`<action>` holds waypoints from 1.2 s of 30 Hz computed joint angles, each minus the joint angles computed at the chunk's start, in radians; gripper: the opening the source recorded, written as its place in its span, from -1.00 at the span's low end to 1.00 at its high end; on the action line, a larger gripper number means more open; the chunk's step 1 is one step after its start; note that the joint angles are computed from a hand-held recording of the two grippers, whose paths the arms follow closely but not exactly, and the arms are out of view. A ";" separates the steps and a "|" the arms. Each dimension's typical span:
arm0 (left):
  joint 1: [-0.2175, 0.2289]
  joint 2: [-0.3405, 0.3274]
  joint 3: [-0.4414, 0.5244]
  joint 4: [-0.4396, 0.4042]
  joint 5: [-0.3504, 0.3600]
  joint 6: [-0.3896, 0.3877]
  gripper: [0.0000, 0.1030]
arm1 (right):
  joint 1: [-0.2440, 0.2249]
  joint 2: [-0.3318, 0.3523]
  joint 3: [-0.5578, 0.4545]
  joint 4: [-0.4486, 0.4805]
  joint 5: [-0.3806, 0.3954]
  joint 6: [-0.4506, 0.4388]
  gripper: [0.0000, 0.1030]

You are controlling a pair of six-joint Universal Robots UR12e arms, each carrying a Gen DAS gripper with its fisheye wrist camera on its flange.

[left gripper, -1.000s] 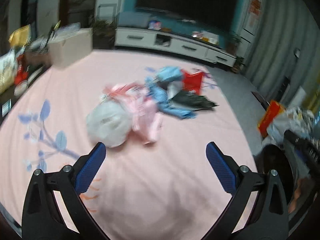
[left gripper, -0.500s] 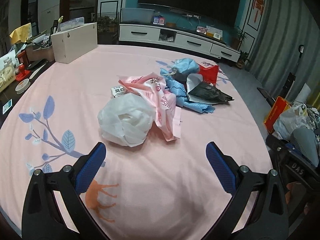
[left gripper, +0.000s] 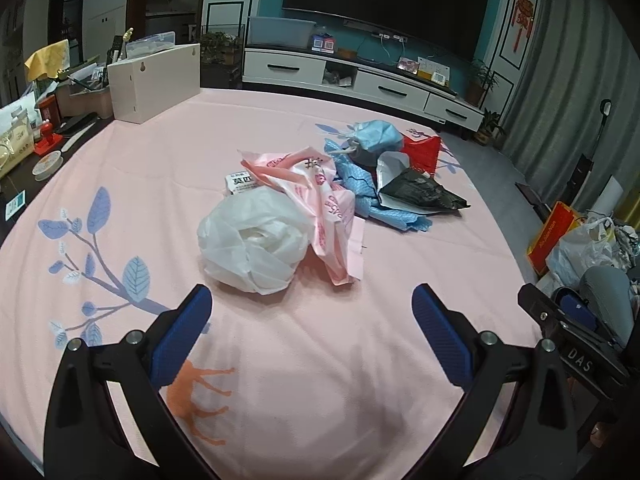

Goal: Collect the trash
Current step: 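Move both tools back over the table toward the white plastic bag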

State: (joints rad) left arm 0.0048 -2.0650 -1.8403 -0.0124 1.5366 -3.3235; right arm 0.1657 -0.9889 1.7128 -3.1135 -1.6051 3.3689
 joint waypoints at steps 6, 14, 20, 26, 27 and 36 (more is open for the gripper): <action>0.012 0.004 0.001 -0.019 -0.053 -0.018 0.94 | -0.020 -0.003 0.007 -0.010 0.062 0.071 0.93; 0.005 0.001 0.003 -0.022 -0.016 -0.023 0.94 | -0.017 -0.004 0.001 0.030 0.040 0.077 0.93; -0.003 -0.001 0.007 -0.033 0.014 -0.018 0.94 | -0.003 -0.001 -0.009 0.052 -0.015 0.019 0.93; -0.005 -0.001 0.005 -0.024 0.017 -0.010 0.94 | 0.003 0.002 -0.012 0.051 -0.038 0.001 0.93; -0.007 -0.001 0.005 -0.025 0.024 -0.011 0.94 | 0.003 0.002 -0.010 0.044 -0.036 0.002 0.93; -0.018 -0.006 0.005 0.003 0.083 -0.044 0.94 | 0.019 0.014 -0.006 -0.035 -0.121 -0.024 0.93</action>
